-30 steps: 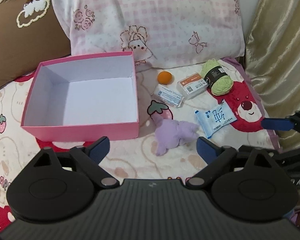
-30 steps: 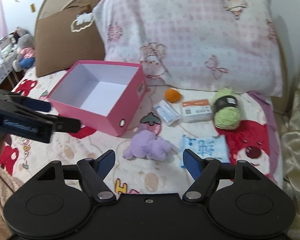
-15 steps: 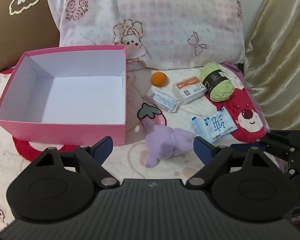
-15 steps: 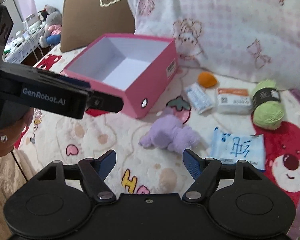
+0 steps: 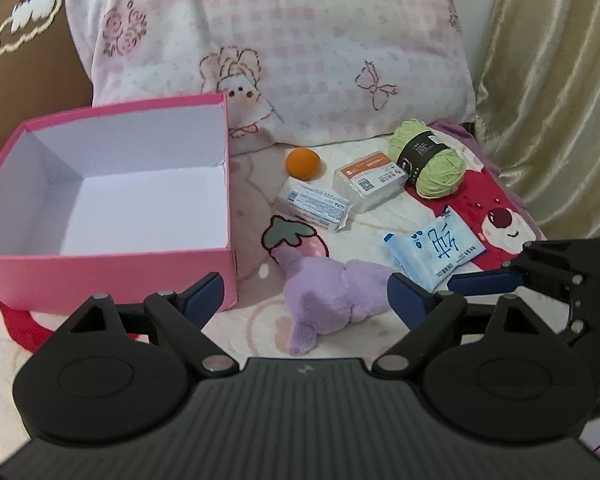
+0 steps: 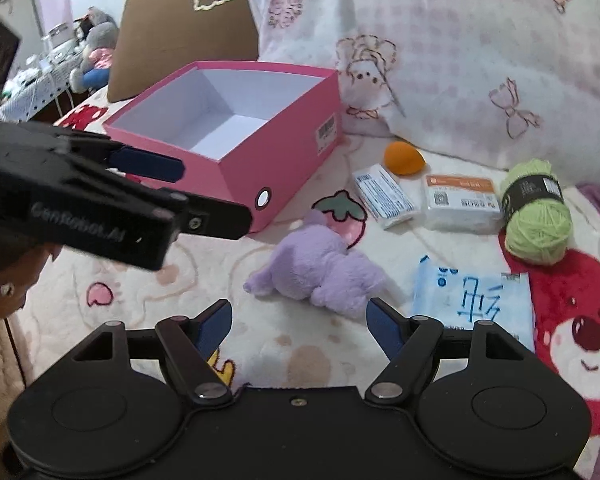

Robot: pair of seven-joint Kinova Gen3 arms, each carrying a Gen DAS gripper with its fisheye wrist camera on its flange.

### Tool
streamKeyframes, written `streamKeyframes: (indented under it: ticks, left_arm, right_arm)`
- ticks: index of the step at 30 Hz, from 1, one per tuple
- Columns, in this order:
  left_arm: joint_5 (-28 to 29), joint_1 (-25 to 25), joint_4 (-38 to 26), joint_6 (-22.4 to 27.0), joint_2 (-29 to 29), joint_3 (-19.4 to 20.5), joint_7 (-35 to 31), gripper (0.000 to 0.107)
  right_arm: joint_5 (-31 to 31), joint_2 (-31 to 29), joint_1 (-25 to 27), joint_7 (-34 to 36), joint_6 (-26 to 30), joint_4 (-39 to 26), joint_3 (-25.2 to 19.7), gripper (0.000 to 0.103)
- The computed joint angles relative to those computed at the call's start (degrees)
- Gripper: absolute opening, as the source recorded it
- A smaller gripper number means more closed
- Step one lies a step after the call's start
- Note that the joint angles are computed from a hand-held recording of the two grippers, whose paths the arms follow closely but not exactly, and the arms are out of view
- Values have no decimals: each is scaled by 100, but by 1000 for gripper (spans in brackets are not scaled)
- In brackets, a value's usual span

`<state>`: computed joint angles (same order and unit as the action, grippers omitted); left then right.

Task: Organize objects
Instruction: 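Close the left gripper on the purple plush toy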

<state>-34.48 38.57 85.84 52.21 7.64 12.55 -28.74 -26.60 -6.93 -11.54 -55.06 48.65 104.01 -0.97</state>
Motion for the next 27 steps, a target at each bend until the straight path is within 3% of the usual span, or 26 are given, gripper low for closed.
streamKeyframes:
  ticks: [6,9,13,19,21,23,27]
  left_arm:
    - [316,-239,467,-747,-47,-74,107,88]
    - [209,-299,629,-942,12,-33,324,88]
    - [-212,126,550,-642,245,-314,913,88]
    - [-312,-61,883,-1198,221,-340,1180,87]
    - [-156,-124,1011,-1521,199,-416,1016,87]
    - [60,-433,1141,-1953,208,-202,561,87]
    - [235,-379,1107,-2133,301,-373,-12,86]
  right_arm:
    - [-798,150,-123,335,-463,397,180,79]
    - [-432,263,-10,-282,-806,450,-140,79]
    - [-195,377,-35,-670,-993,461,-215,79]
    - [240,514,-145,-1078,-1276,494,-363,79]
    - [285,556,-162,-1139,-1370,505,-374,79]
    - [208,594,-158,-1206,-1510,548,-367,80]
    - [285,675,-185,-1484,-1717,602,-423,83]
